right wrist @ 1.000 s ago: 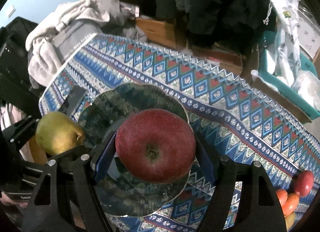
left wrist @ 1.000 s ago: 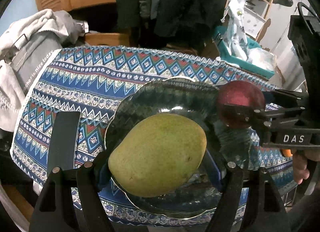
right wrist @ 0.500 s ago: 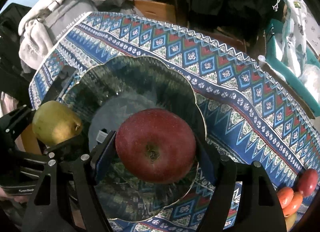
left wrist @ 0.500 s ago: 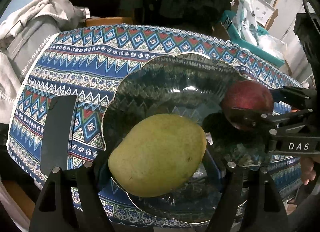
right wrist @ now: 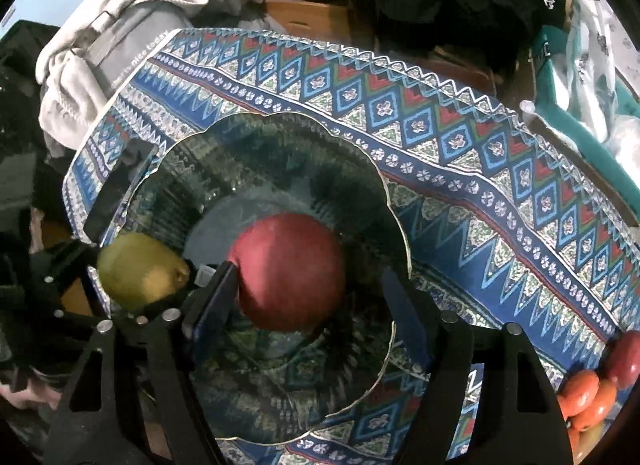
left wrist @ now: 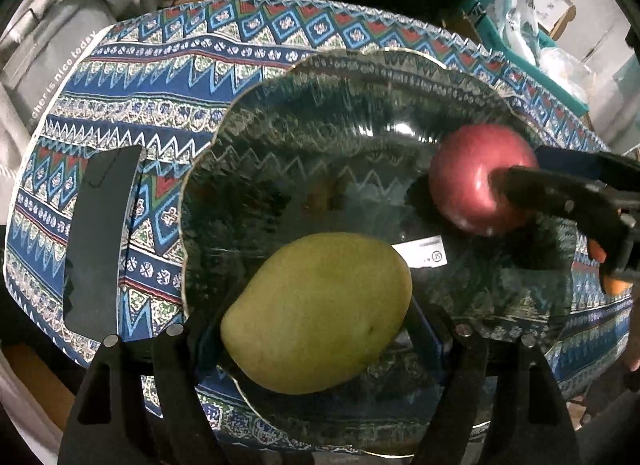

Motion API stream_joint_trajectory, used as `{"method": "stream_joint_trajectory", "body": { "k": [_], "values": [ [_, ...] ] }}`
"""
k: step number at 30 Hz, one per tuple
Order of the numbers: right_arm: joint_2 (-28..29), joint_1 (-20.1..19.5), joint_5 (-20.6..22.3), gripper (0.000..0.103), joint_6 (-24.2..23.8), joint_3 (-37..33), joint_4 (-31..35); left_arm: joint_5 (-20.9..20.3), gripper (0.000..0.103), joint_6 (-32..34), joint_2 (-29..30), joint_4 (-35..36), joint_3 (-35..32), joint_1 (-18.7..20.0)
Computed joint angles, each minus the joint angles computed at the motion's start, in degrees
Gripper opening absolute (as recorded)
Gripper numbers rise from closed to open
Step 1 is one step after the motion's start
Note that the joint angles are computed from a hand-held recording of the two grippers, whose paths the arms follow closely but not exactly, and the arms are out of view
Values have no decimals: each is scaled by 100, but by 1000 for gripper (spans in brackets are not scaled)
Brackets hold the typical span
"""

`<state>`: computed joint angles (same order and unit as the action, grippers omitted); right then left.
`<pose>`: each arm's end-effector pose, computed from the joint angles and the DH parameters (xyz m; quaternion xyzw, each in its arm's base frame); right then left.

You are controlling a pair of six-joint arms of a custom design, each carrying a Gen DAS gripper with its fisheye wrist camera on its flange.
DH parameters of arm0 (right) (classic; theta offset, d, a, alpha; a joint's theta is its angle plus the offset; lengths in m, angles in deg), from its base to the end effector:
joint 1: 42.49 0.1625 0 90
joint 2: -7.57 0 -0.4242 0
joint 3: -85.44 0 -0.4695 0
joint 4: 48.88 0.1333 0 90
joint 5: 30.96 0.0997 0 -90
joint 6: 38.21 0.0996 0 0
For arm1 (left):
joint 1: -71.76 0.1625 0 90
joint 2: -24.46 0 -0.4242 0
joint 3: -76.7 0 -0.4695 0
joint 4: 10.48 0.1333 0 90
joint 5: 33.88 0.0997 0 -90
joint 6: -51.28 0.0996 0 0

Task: Organize fruits
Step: 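Drop the pear in the bowl with the left tool while the right releases the apple, then withdraw both tools from the bowl back toward the fruit pile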

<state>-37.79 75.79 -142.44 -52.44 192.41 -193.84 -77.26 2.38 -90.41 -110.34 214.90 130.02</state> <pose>0.3741 -0.4910 -0.0523 0.3656 -0.9102 -0.0338 0.1916 -0.0006 -0.3920 0.2717 -0.0902 0.9088 -0.1722 0.3693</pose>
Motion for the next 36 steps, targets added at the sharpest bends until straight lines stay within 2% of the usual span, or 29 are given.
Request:
{"method": "stream_joint_trajectory", "body": {
  "k": [6,13,19,30,36],
  "values": [
    [5,27,-38,72,19,-15,41,492,81,-140,-228,308,54,-493],
    [-144,63,62,72,-1,60,-163,501,81,-240,-356,368,6,-536],
    [-295,187,61,72,-55,116,-330,605,81,-351,-392,534,-16,-732],
    [-809,282,-251,72,-210,396,-580,693,81,-437,-274,523,-109,-1256],
    [-1233,238,-286,72,-250,628,-744,727,81,-465,-163,469,-168,-1564]
  ]
}}
